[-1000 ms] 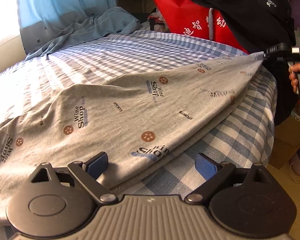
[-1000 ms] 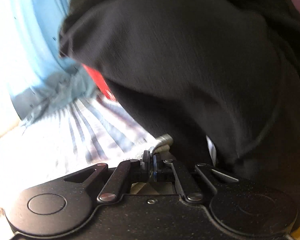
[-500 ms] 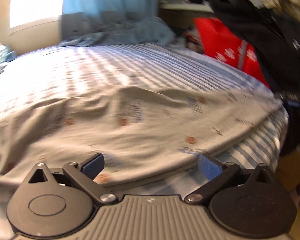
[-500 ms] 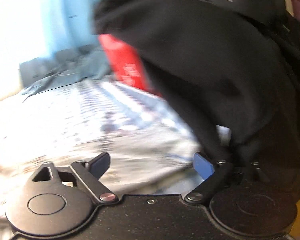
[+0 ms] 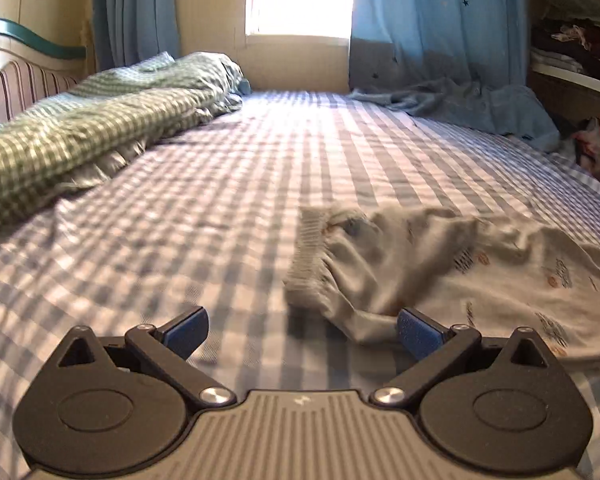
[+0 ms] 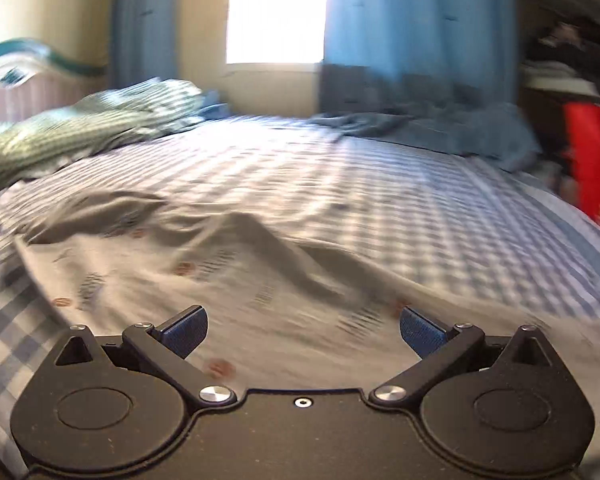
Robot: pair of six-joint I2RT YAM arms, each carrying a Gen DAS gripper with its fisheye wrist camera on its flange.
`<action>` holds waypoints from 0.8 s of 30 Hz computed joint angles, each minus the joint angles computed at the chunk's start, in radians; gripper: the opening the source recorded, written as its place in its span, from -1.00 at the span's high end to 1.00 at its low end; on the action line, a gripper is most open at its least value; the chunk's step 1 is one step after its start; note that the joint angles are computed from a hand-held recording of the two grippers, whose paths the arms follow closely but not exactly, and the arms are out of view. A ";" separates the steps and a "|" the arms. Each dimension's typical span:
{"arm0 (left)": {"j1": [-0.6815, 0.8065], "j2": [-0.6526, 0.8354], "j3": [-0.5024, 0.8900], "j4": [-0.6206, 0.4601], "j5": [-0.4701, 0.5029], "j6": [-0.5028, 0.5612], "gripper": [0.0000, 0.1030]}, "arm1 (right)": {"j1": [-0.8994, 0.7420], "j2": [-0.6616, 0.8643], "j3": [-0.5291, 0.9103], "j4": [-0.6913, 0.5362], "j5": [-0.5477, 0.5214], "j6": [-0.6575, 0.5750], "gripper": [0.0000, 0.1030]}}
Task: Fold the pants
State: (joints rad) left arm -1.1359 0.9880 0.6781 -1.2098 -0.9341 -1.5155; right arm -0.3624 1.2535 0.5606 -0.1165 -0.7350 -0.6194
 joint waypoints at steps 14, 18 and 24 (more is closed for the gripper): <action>0.324 0.170 -0.099 0.874 0.129 0.774 -0.99 | 0.412 0.576 0.694 -0.216 0.138 0.391 -0.19; 0.347 0.242 -0.123 0.906 0.155 0.755 -0.99 | 0.424 0.621 0.727 -0.247 0.143 0.343 0.77; 0.341 0.262 -0.154 0.935 0.151 0.759 -0.99 | 0.464 0.379 0.399 -0.013 0.197 0.183 0.90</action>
State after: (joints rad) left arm -0.7953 1.2497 0.5244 -0.2751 -0.7830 -0.7561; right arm 0.1018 1.6324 0.9596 -0.1291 -0.5383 -0.4363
